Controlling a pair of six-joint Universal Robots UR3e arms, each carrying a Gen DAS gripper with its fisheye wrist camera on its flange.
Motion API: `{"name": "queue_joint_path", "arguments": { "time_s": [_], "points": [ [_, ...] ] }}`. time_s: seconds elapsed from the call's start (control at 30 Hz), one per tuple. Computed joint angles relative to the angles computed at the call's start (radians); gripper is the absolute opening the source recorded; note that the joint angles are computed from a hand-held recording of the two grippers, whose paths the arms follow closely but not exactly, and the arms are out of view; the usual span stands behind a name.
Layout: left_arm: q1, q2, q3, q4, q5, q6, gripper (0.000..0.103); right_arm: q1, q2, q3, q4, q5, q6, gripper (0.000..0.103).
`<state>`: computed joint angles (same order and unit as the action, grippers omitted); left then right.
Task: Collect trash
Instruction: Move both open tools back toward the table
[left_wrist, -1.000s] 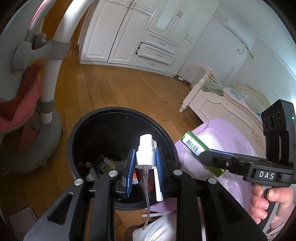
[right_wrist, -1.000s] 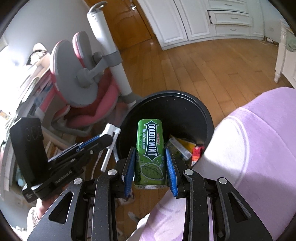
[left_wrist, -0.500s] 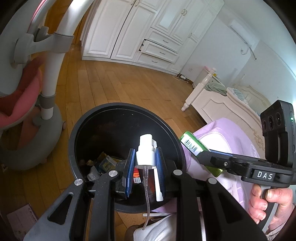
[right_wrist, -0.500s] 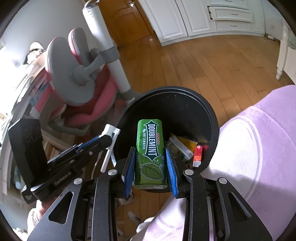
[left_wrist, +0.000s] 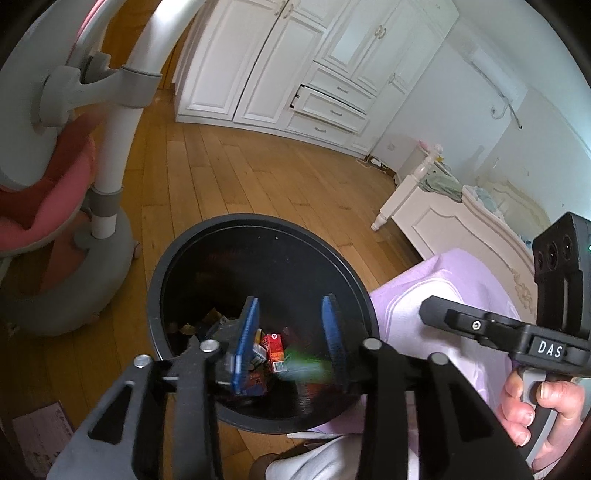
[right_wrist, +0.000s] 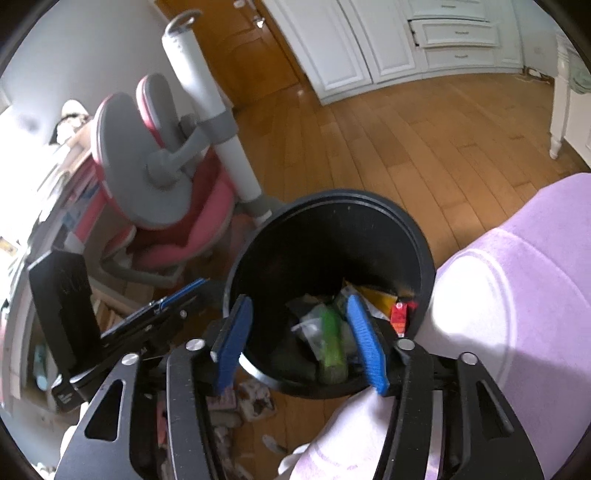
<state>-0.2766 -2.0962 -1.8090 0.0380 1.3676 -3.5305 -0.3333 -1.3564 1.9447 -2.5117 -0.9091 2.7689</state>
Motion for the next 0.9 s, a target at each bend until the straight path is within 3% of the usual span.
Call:
{"name": "queue_joint_path", "arguments": {
  "time_s": [0.13, 0.2, 0.27, 0.33, 0.4, 0.5, 0.6, 0.73, 0.83, 0.9],
  "points": [
    [-0.013, 0.013, -0.002, -0.009, 0.006, 0.0, 0.038, -0.049, -0.064, 0.053, 0.02, 0.027, -0.028, 0.056],
    [-0.025, 0.021, 0.002, -0.02, 0.011, 0.002, 0.045, -0.086, -0.114, 0.096, 0.042, 0.045, -0.054, 0.056],
    [-0.054, 0.029, 0.006, -0.017, 0.032, 0.005, 0.061, -0.115, -0.16, 0.131, 0.061, 0.058, -0.076, 0.056],
    [-0.083, 0.03, 0.022, -0.022, 0.044, 0.017, 0.062, -0.169, -0.236, 0.185, 0.099, 0.078, -0.118, 0.057],
    [-0.11, 0.03, 0.051, -0.051, 0.043, 0.031, 0.064, -0.228, -0.312, 0.236, 0.141, 0.101, -0.157, 0.069],
    [-0.164, 0.016, 0.112, -0.089, 0.039, 0.052, 0.071, -0.346, -0.461, 0.298, 0.287, 0.14, -0.26, 0.07],
    [-0.223, -0.014, 0.202, -0.148, 0.04, 0.082, 0.071, -0.512, -0.635, 0.33, 0.532, 0.195, -0.427, 0.077],
    [-0.308, -0.064, 0.329, -0.223, 0.058, 0.121, 0.071, -0.782, -0.815, 0.286, 0.964, 0.214, -0.739, 0.077],
    [-0.366, -0.118, 0.446, -0.293, 0.075, 0.15, 0.071, -1.017, -0.839, 0.192, 1.305, 0.186, -1.015, 0.077],
    [-0.397, -0.158, 0.528, -0.34, 0.083, 0.154, 0.071, -1.16, -0.829, 0.138, 1.459, 0.158, -1.172, 0.077]
  ]
}}
